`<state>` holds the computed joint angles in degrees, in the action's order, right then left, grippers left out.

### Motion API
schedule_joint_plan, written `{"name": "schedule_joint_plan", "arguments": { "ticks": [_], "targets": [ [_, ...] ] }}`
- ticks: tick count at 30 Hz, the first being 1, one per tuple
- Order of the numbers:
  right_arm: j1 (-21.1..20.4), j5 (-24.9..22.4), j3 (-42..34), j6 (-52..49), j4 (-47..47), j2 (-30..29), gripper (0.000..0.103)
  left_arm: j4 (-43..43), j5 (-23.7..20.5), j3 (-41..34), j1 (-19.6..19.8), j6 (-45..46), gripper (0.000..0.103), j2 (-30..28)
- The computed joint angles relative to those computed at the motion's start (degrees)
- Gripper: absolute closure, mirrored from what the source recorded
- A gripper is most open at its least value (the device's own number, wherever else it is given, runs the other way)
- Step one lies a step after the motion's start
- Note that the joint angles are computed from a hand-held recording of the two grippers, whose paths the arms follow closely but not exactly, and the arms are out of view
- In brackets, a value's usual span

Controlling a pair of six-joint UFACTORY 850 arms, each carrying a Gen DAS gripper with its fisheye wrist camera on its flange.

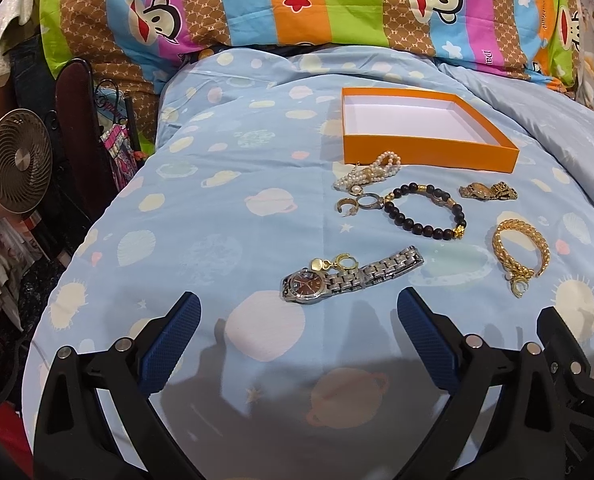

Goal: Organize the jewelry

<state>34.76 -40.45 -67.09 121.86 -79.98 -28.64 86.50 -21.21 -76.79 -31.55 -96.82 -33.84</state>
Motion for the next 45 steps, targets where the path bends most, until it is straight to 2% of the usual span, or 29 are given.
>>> {"name": "schedule_joint_plan", "arguments": {
  "ticks": [45],
  "targets": [
    [-0.17,0.57,1.05,0.89,-0.92,0.70,0.005,-2.17,0.17,0.16,0.17,2.15,0.007,0.12]
  ]
}}
